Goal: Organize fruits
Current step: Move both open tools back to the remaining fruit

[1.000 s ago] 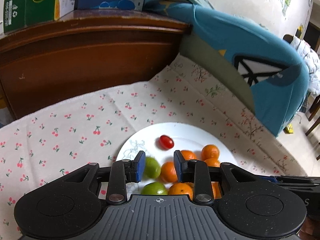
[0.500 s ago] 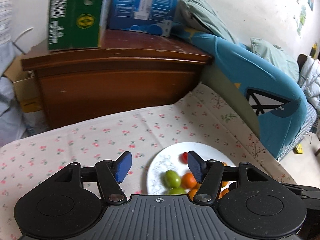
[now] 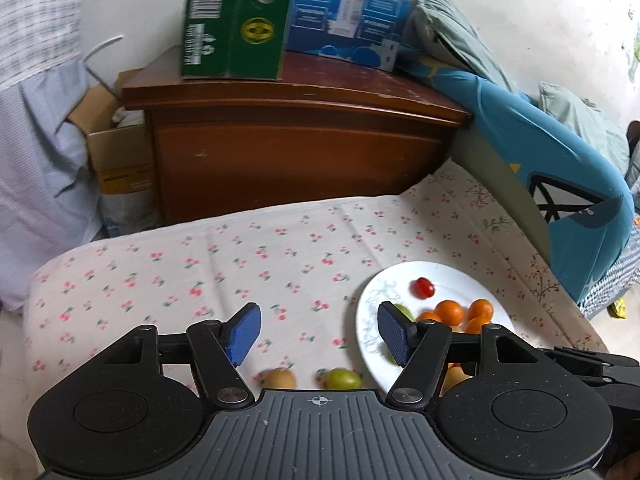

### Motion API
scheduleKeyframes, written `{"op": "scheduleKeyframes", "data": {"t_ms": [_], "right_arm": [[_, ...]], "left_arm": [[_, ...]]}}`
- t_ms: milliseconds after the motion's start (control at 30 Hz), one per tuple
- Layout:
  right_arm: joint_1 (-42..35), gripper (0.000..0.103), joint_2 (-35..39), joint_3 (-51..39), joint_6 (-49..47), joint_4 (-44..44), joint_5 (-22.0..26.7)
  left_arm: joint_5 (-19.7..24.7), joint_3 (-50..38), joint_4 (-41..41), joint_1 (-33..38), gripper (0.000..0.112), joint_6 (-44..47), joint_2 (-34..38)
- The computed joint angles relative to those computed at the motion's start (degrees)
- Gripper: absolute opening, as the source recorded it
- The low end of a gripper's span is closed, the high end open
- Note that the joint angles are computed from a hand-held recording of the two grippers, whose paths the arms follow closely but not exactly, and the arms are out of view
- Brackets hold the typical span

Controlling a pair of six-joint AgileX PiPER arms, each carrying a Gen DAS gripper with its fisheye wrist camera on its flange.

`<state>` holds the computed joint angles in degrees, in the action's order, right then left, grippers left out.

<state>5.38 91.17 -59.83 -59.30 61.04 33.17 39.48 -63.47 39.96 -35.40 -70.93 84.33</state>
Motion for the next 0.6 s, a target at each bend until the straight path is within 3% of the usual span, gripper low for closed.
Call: {"op": "scheduleKeyframes", "data": {"t_ms": [267, 600], "right_arm": [[2.8, 0.036, 0.7, -0.1, -2.6, 0.5, 0.4], [5.4, 0.036, 2.4, -0.3, -3.4, -0.8, -0.2]], "left_arm": [[1.8, 6.1, 0.4, -1.0, 0.069, -2.0, -4.1], [0.8, 11.0, -1.2, -1.3, 0.069, -0.4, -5.2]]}}
